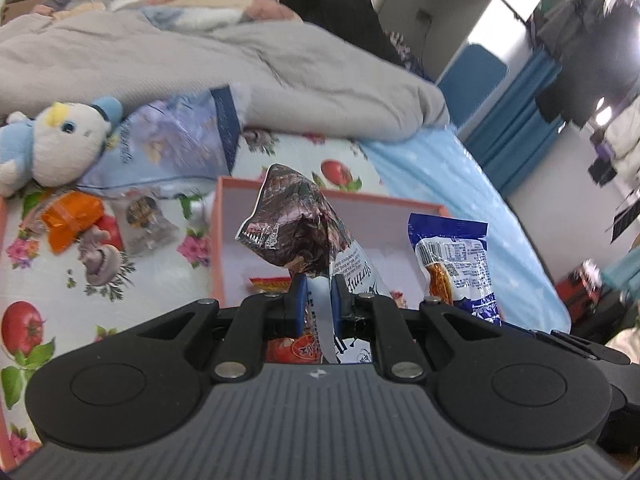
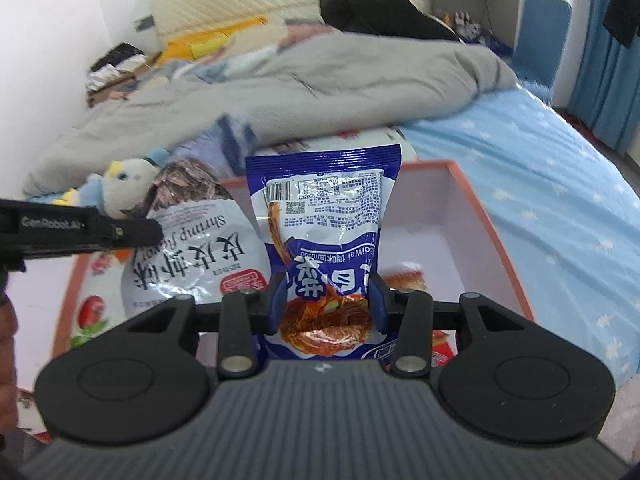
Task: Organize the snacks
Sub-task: 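Lower both bags into the pink box and open both grippers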
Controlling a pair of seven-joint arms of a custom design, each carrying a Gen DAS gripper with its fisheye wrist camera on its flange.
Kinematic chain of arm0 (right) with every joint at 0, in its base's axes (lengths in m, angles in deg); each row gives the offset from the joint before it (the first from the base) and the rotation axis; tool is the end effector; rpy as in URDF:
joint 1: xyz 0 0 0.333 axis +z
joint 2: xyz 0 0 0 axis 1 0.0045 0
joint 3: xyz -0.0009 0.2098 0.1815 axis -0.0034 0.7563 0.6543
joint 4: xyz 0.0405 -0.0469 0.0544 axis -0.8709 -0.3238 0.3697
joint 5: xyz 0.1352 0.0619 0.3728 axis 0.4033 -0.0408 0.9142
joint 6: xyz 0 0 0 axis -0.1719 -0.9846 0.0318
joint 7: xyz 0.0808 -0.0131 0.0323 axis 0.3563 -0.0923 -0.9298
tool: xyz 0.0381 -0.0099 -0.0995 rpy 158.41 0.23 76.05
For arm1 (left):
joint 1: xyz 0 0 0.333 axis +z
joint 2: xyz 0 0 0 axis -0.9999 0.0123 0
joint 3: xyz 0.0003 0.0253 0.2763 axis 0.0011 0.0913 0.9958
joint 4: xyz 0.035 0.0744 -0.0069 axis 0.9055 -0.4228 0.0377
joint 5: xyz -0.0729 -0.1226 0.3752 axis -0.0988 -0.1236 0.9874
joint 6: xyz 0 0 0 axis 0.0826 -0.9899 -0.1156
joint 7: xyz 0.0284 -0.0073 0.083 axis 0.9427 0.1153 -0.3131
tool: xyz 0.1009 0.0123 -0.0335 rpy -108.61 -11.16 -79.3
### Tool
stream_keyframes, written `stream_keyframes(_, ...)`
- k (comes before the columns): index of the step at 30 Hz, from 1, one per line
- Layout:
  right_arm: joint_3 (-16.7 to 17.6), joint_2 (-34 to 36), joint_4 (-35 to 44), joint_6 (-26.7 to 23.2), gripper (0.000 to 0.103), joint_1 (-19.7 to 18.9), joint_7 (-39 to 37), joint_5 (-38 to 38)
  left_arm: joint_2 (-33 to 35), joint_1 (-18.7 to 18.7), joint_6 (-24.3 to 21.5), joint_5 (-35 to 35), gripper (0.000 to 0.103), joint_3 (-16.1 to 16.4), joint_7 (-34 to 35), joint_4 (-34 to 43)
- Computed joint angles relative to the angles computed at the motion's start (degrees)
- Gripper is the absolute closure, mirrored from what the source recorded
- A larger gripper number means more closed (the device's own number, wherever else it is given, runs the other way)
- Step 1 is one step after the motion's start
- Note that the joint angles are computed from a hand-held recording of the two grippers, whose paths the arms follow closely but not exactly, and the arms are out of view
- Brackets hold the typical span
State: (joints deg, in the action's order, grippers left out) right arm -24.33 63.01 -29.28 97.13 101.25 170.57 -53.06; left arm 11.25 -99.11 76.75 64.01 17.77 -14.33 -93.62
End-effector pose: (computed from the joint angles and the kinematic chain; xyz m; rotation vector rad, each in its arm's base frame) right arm 0.6588 0.1864 0.5889 -1.9352 1.4482 -0.4727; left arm 0.6699 -0.1854 0.6025 -2.1196 1.5987 -1.0403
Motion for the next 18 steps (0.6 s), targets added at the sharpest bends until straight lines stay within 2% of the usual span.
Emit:
stream_keyframes(9,-0.37,4.46,3.22,-3.67,0.056,-1.51,0.45,0.33,14.31,-2.14,-11.04,-0.89,0.088,-0.24,3.88,18.32)
stream_keyframes(14,-0.10,5.92,4.40,-5.28,0.054,-2.33,-0.11,1.20,18.54,-2.88,-15.20,-1.56,0.087,-0.12,5.39,24.34)
stream_keyframes(17,0.00,6.35,4.76,-6.30,0.050,-2.58,-0.05,1.63,20.29,-3.44,-17.99,-1.03,0.087,0.40,4.95,27.54)
stream_keyframes(18,0.13,6.34,4.73,-6.57,0.046,-2.82,-0.14,2.20,20.87,-3.38,-18.99,-1.26,0.081,0.33,5.01,28.69)
